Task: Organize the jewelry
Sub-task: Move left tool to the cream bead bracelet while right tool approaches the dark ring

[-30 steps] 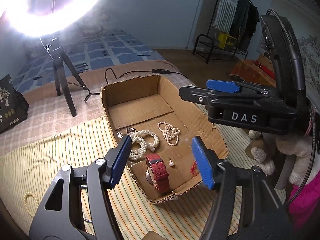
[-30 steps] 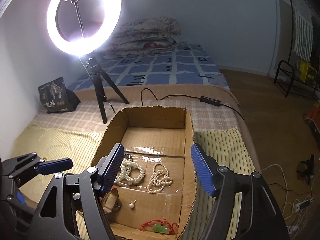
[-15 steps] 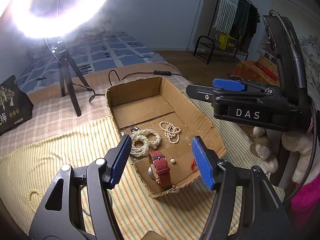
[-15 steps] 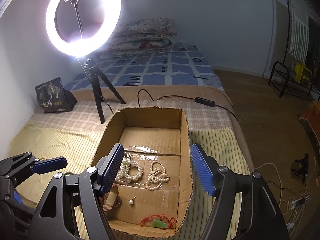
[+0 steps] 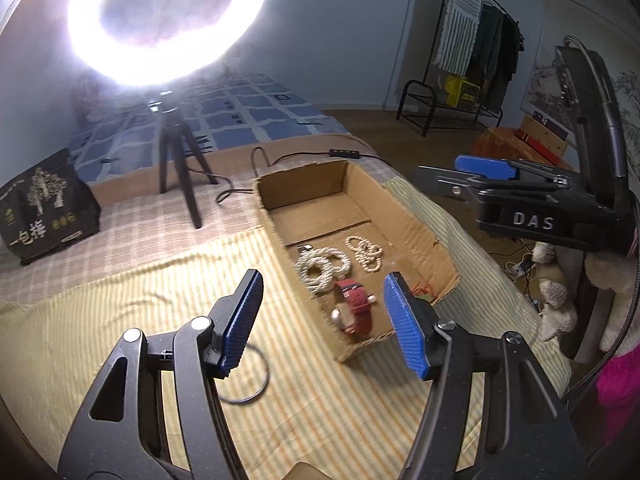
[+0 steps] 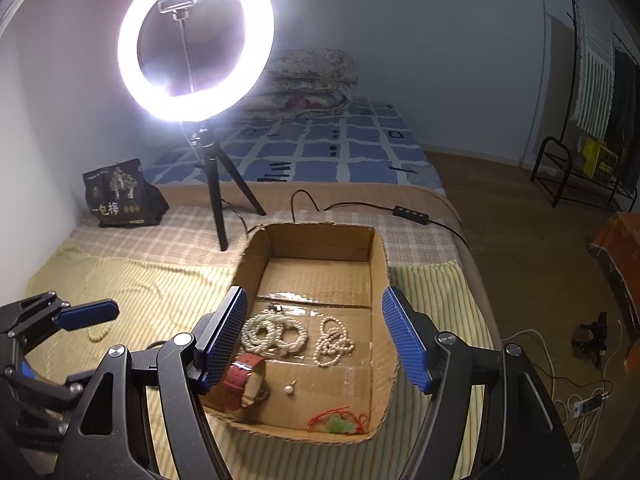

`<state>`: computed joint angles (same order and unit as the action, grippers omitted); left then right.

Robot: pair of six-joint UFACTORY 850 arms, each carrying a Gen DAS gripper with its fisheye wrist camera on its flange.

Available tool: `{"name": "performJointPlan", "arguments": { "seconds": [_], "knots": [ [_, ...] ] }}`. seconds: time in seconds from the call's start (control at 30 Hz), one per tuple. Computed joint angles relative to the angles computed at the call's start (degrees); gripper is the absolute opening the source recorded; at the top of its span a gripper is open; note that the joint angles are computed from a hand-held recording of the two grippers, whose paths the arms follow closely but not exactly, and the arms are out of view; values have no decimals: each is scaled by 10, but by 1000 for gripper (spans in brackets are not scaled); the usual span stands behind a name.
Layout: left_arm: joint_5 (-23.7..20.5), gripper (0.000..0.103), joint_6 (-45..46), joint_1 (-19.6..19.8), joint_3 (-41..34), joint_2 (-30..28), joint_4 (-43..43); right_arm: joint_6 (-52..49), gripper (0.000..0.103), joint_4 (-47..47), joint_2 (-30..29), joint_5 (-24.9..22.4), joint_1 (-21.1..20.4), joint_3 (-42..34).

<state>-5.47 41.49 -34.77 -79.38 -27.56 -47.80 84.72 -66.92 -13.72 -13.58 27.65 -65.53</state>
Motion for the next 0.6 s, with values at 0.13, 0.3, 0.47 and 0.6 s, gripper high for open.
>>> {"name": "performJointPlan", "arguments": {
  "seconds": [0.13, 0.3, 0.47, 0.6],
  "knots": [
    [1, 64, 13, 19, 25, 20, -10, 24, 69, -15, 4, -9, 15, 0],
    [5, 64, 64, 46, 49, 39, -66, 36, 69, -26, 2, -11, 35, -5],
    [8, 64, 93, 80, 71, 53, -101, 41, 69, -37, -2, 3, 55, -12],
    [4, 64, 60, 107, 86, 60, -69, -45, 69, 35, -17, 34, 69, -28]
  ]
}}
